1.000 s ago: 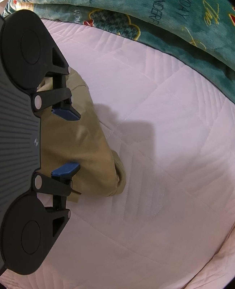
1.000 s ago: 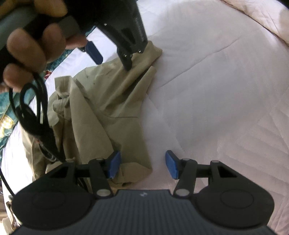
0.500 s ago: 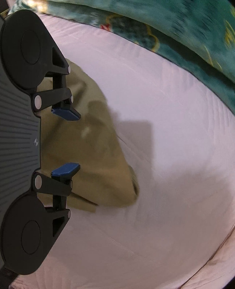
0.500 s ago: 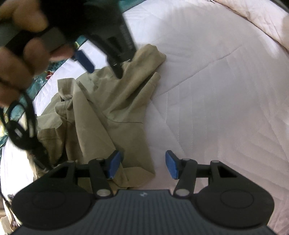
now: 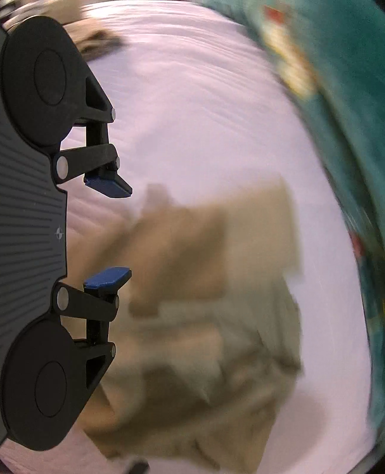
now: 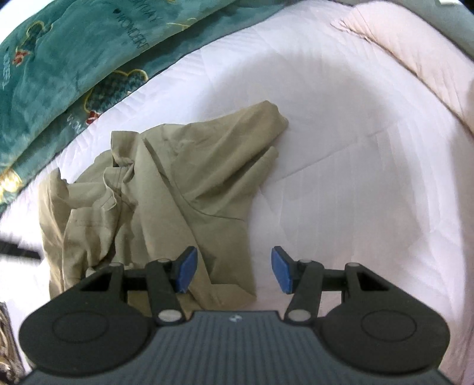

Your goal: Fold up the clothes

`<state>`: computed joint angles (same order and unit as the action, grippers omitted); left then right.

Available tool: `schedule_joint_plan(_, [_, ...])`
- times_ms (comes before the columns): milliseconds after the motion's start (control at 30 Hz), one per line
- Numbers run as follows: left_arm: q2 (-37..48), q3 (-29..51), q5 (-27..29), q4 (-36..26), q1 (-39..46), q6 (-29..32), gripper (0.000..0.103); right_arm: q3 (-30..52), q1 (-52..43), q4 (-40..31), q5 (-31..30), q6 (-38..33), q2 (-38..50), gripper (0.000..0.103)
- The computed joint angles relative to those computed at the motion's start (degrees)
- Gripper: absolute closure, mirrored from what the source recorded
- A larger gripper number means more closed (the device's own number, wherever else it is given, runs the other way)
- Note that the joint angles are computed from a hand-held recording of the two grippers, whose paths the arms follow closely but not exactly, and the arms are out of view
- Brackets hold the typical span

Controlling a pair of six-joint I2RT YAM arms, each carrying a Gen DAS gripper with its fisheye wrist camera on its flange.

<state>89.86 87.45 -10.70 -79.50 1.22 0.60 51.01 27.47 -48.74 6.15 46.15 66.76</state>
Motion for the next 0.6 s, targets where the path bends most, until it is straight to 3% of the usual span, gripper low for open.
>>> schedule_joint_plan(200, [-13.9,-14.6,3.5,3.4,16.6,6.5,0.051,1.2,-0.8,-2.4,1.5,-2.4,0.1,0.047])
schedule_joint_plan(367, [-20.9,-24.0,6.4,5.2,20.0,7.2,0.051,3.3,1.5,-5.2,4.3,-2.6,0.7,0.047])
schedule_joint_plan(600, [-25.0,-27.9,9.2,6.3,19.6,6.3,0.051,8.2,4.7,-7.8,7.3,-1.5,4.0,0.046])
